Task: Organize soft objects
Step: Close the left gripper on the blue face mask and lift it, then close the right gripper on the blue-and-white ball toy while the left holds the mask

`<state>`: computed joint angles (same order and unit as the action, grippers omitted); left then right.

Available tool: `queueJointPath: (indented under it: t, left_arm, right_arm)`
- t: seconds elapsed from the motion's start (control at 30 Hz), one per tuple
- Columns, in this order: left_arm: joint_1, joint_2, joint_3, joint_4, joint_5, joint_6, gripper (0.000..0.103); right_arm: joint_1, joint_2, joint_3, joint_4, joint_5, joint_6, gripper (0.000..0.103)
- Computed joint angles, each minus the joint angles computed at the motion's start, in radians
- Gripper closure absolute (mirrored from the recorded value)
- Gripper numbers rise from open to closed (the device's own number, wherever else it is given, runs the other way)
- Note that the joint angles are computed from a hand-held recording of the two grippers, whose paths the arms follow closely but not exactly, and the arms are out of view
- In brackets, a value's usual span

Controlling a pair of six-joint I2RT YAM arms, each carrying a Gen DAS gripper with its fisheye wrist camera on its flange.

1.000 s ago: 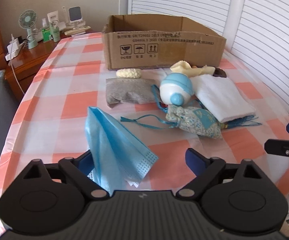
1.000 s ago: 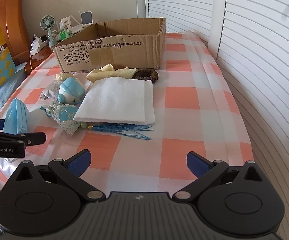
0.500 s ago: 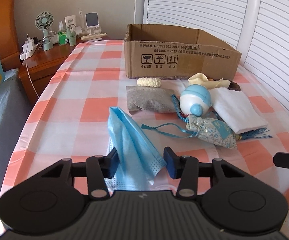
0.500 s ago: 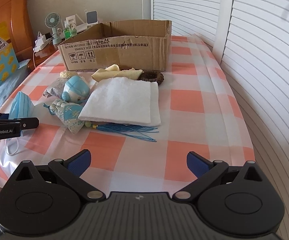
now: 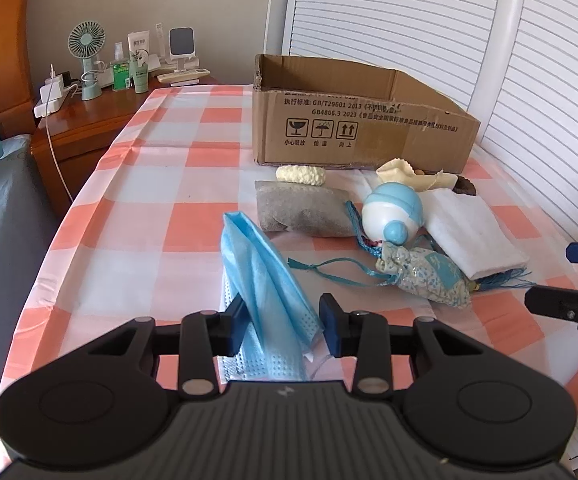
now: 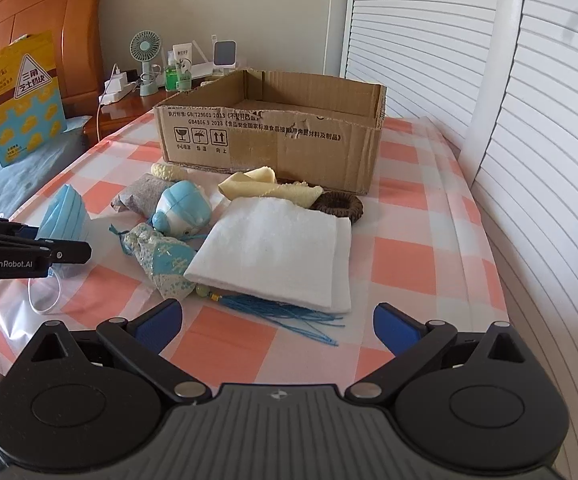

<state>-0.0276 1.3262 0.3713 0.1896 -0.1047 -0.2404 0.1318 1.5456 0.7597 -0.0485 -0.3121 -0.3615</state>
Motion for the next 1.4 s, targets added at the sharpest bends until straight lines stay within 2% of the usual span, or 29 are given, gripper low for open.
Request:
queueJointPath:
  t: [0.27,0.67,0.83,0.93,1.1,1.2,1.27,1.4]
  left_arm:
    - [0.029,-0.003,-0.005,0.011,0.037,0.010,0.066]
    - [0.055,0.022,0.003,0.026,0.080,0.004,0.066]
    - [0.054,0.027,0.005,0.026,0.083,0.005,0.066]
    - [0.061,0.031,0.007,0.028,0.090,0.004,0.066]
    - [0.069,0.035,0.009,0.031,0.098,0.005,0.066]
    - [0.073,0.039,0.010,0.033,0.102,0.005,0.066]
    - [0.073,0.040,0.010,0.034,0.103,0.006,0.066]
    - [0.076,0.041,0.010,0.036,0.106,0.005,0.066]
  right_arm:
    - [0.047,0.118,0.119,-0.007,0.018,0.043,0.000]
    - [0.124,0.342,0.337,-0.087,0.087,0.136,0.000]
    - [0.136,0.334,0.330,-0.069,0.111,0.147,0.000]
    - [0.147,0.311,0.310,-0.045,0.107,0.112,0.000]
    - [0.162,0.257,0.251,0.019,0.029,0.034,0.000]
    - [0.180,0.248,0.240,0.045,0.004,0.006,0.008]
    - [0.195,0.260,0.253,0.043,-0.004,-0.011,0.020]
    - [0.226,0.296,0.276,0.053,-0.009,-0.034,0.028]
